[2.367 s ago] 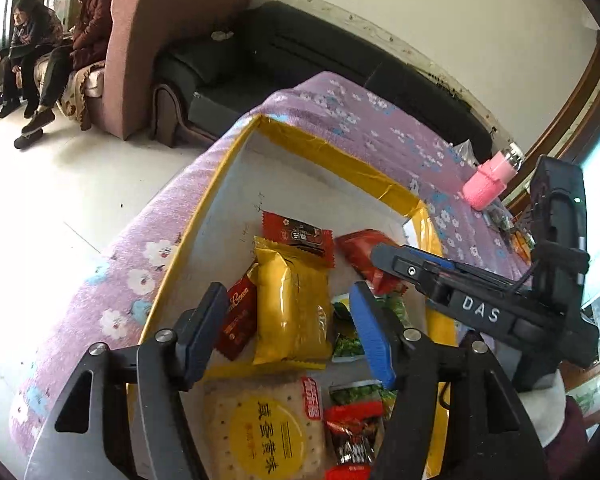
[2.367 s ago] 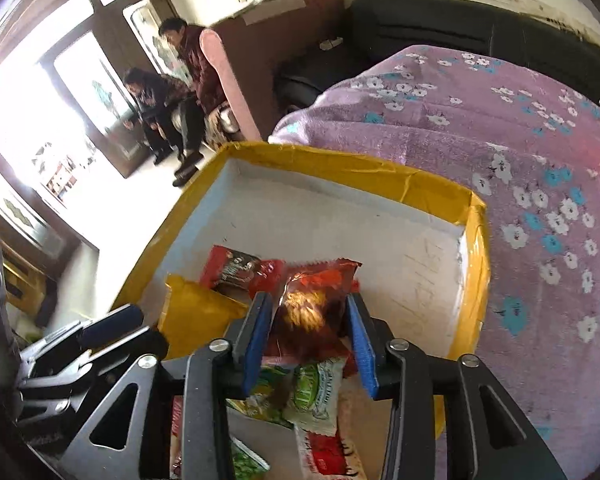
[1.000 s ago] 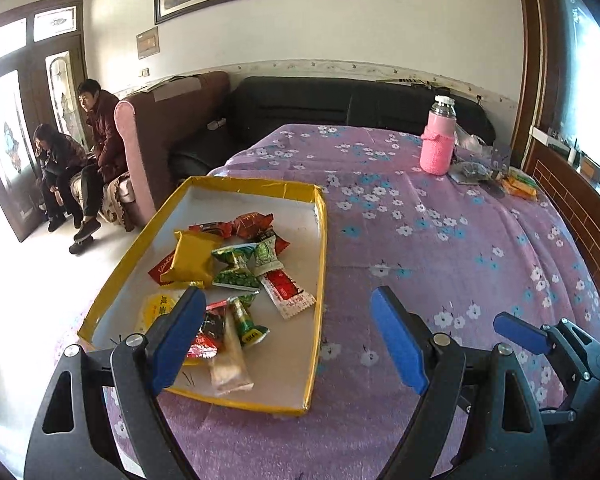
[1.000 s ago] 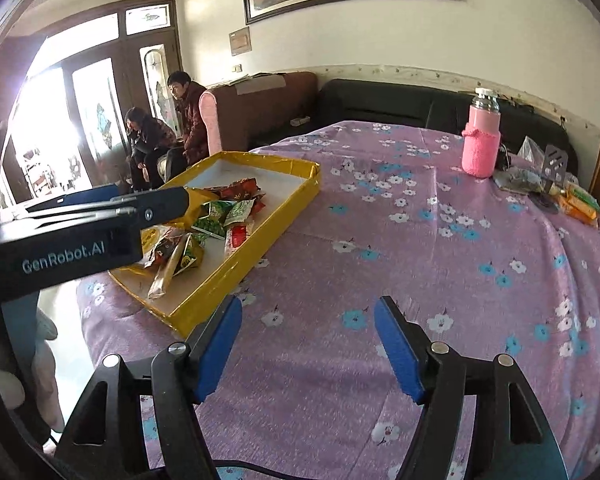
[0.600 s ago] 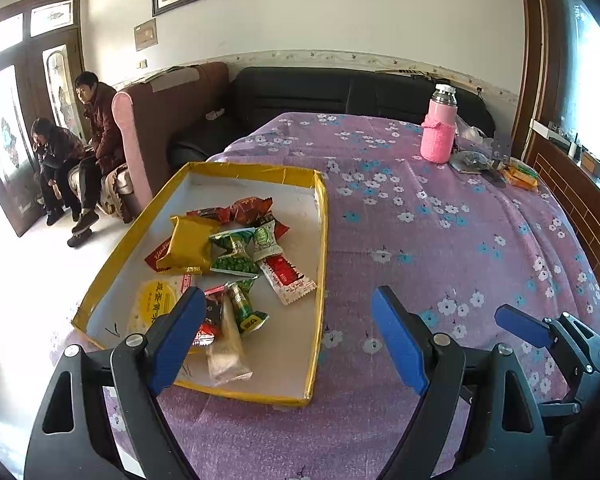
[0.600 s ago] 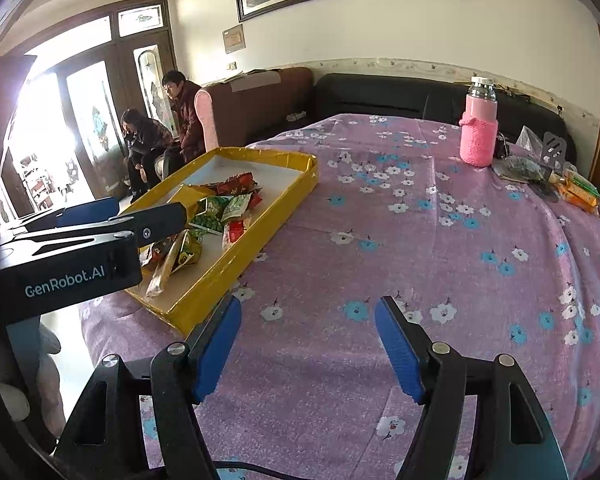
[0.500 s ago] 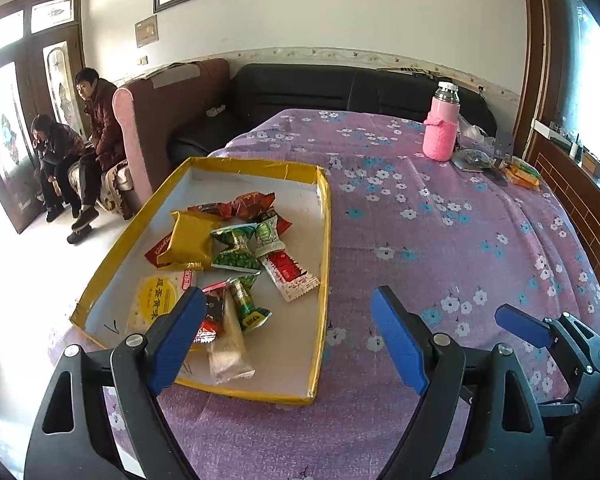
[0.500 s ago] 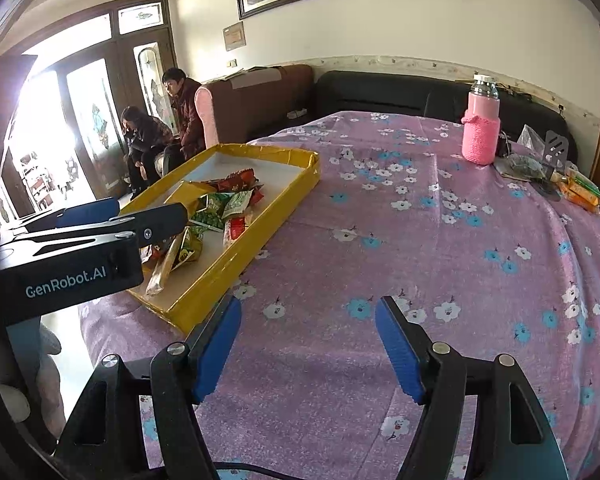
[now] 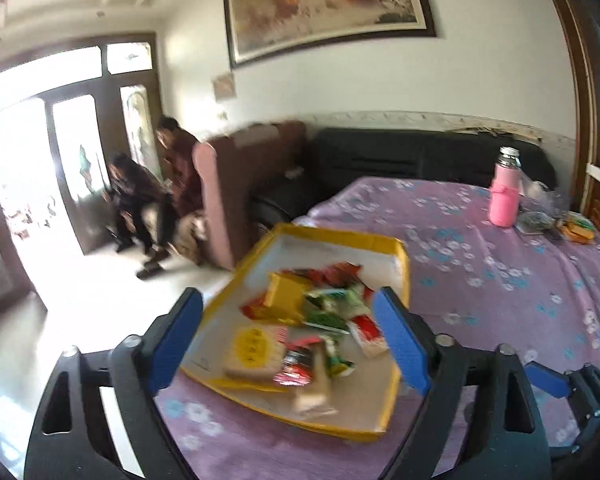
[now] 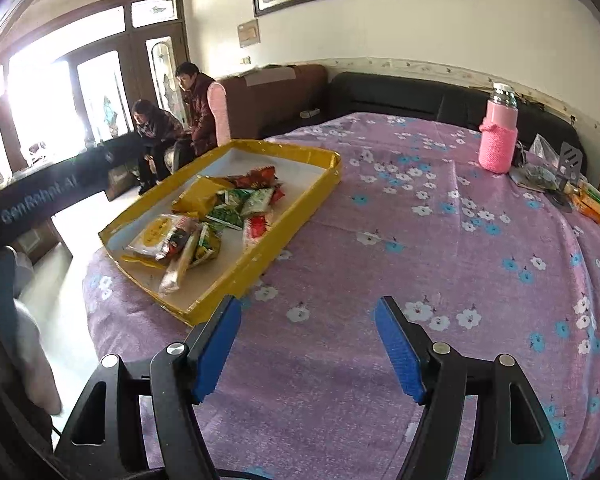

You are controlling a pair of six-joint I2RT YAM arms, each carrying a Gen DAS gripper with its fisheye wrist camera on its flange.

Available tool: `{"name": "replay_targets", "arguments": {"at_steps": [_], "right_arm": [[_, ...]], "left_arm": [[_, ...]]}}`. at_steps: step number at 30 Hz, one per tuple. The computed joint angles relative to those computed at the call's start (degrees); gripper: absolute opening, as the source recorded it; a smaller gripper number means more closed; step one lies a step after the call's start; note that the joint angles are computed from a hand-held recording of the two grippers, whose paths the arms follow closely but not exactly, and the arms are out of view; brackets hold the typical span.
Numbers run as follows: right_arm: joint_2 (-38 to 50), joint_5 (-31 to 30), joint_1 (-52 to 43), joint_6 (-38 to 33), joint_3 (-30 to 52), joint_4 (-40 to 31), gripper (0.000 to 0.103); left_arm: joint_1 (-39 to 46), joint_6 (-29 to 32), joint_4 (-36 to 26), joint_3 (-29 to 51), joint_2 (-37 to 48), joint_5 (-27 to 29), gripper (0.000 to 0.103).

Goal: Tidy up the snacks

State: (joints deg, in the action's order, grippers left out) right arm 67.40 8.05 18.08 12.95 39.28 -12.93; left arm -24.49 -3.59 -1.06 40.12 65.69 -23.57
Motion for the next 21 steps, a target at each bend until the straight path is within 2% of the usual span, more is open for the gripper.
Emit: {"name": "replay_targets", "arguments": {"at_steps": [2,6,7,10,12,21], "right_arm": [[-0.2,0.0,0.8,0.0,0.2,0.5,0.071],[0.2,0.6,2.4,-0.2,0.8,0.6,0.071],[0.3,0.7,2.8,-0.2,0.8,0.6,0.071],[0.2,1.0,3.7,-0.3,0.5,0.6,0.071],[-0.2,1.0,3.8,-0.4,0.1,0.8,0.071],[-0.7,-0.3,3.0,-0.1,-0.5,1.0,0.073]], "left_arm": [[0.7,0.9,-0.3,-1.0,-0.9,0.9,0.093],[5.1,-0.2,-6.1,1.8,1.8,11.7,0.093],[5.5,-0.8,-7.1,2.5,2.7,12.6,0.093],[4.5,-2.6,-8.4,3.3,4.3,9.8,0.093],[4.6,-3.1,-8.6,3.4,4.5,9.8,0.093],[5.0,-3.6,-12.6,5.5,6.7,16.2,0.093]]}}
